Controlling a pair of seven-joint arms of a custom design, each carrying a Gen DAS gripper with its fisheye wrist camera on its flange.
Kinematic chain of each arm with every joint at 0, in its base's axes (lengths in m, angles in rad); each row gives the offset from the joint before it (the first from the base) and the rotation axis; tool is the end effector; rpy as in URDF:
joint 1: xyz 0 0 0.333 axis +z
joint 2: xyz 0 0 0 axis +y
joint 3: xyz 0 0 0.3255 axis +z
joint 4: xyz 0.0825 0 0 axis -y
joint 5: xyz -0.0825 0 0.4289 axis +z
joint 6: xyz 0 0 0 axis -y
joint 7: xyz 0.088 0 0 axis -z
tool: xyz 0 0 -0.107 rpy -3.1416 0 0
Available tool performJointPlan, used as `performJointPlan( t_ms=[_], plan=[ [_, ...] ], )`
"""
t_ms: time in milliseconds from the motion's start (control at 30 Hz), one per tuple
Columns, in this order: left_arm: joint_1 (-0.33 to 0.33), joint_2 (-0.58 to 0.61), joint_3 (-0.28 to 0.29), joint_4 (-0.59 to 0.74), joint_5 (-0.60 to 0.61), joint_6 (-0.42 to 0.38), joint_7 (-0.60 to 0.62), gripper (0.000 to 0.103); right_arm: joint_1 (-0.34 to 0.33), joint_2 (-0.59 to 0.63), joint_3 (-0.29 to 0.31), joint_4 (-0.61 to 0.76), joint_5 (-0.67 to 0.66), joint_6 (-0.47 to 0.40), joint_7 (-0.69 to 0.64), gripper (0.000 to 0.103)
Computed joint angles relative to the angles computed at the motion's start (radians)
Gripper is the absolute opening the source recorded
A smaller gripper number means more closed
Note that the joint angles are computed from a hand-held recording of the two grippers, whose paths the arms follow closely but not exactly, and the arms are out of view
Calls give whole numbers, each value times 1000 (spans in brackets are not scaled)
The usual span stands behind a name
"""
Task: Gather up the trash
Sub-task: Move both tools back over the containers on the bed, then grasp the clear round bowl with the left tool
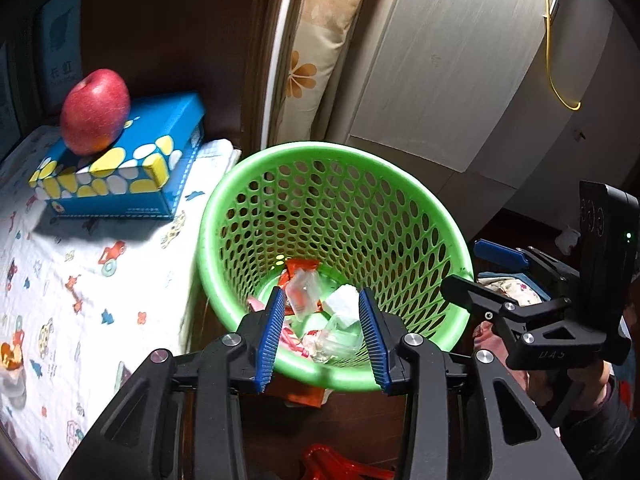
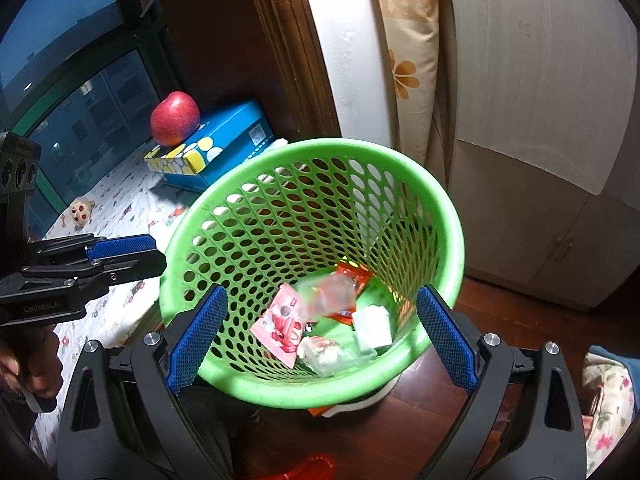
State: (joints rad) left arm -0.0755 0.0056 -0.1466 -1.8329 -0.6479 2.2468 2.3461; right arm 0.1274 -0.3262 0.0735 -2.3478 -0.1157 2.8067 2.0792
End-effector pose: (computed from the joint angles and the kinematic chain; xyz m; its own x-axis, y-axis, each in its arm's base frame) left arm 0.6250 -0.1585 0.5665 -0.6761 -0.7019 0.2240 -0.6616 0.4446 -0.6039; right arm 0.5214 0.1147 0.5408 -0.1121 -0.9670 -0.2286 -0.7010 0.2400 -0.6715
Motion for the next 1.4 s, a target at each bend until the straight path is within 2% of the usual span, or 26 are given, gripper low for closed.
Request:
performJointPlan(
  t_ms=[400, 467, 567, 833, 933, 1200, 1400],
  plan=[
    [54, -80, 62, -86, -15, 46, -13, 38, 73, 81, 8, 97, 41, 6, -69, 94],
    [65, -91, 74, -99, -12, 59, -24, 47, 88, 106, 10, 123, 51, 6, -86, 94],
    [85, -112, 95, -124, -9, 87, -36, 47, 115, 142, 8, 163, 75, 7, -120, 94],
    [144, -127, 137, -160, 27, 153, -121, 47, 167, 238, 20, 274, 115, -9, -192, 94],
    [171, -135, 151, -181, 59, 190, -159, 50, 186, 274, 24, 317, 141, -16, -233, 94],
    [245, -134, 196, -203, 92, 216, -255, 51, 222, 363, 39, 424, 197, -35, -311, 94],
    [293, -89, 211, -161, 111, 232, -329, 71, 238, 423, 52, 497, 236, -57, -361, 94]
  ],
)
